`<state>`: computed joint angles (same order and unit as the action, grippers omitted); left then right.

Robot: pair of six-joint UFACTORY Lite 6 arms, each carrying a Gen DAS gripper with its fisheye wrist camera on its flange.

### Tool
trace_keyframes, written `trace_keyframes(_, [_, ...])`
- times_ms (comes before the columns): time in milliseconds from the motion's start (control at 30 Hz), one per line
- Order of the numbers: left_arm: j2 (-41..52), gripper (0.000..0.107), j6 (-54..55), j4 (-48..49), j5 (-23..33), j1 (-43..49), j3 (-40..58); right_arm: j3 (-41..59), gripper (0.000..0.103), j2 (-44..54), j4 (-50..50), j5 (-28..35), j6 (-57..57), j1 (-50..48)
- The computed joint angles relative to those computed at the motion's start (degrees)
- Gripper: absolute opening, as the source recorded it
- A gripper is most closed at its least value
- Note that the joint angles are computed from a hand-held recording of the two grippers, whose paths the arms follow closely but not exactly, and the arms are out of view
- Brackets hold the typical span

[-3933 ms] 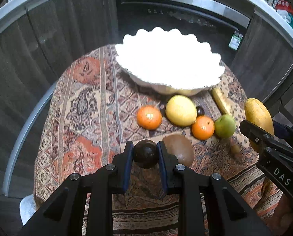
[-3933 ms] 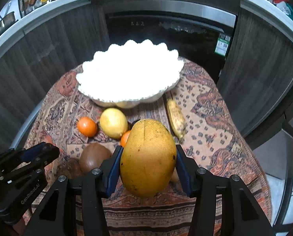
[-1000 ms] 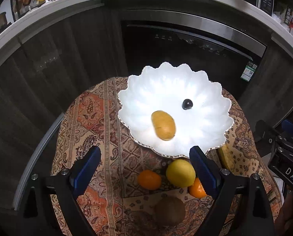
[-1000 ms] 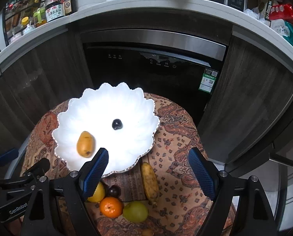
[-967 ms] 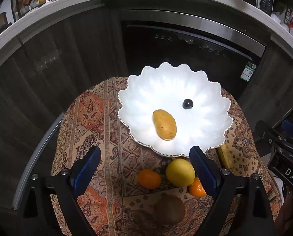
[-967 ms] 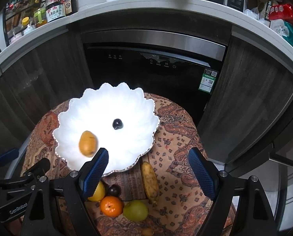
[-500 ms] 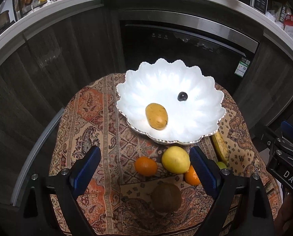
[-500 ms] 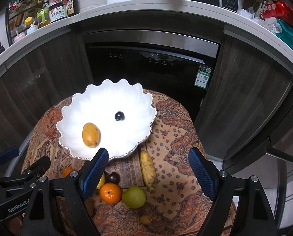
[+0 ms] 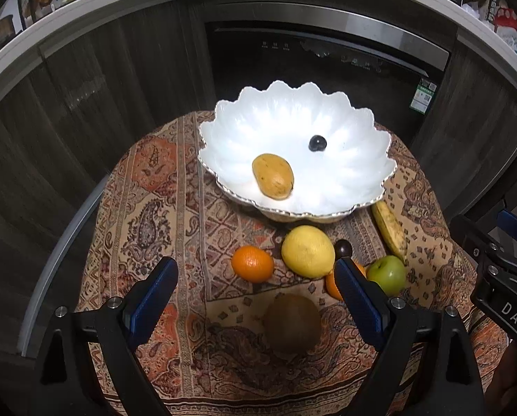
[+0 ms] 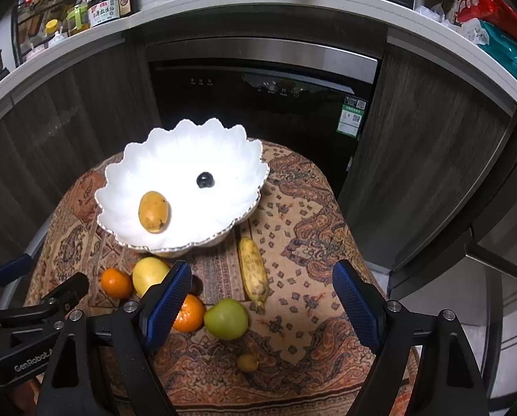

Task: Organize fruits
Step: 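Withdraw both open tools from the bowl back over the table, then grasp the brown kiwi with the left tool while the right tool grasps the small tan fruit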

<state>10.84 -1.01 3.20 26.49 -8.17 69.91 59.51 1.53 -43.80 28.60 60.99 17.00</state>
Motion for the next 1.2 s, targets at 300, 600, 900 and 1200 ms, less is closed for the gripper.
trace_keyframes(300, [-0.34, 0.092, -0.14, 0.08, -2.58, -0.24, -4.14, -4.28, 0.084, -0.72, -2.7, -1.27, 3.45, 0.66])
trace_keyframes(600, [0.89, 0.092, -1.52, 0.67, -5.47, -0.85, -7.57, -8.26, 0.084, -0.33, -7.81, -3.04, 9.21, 0.46])
trace_keyframes(900, [2.24, 0.092, -3.86, 2.61, -7.92, -2.21, -10.76, -11.89, 0.084, 0.04, -10.79, -4.5, 12.98, 0.0])
trace_keyframes(1200, [5.44, 0.092, -6.04, 4.03, -9.96, -3.39, -11.68, -14.4, 0.084, 1.08, -13.94, -6.32, 16.88, -0.99])
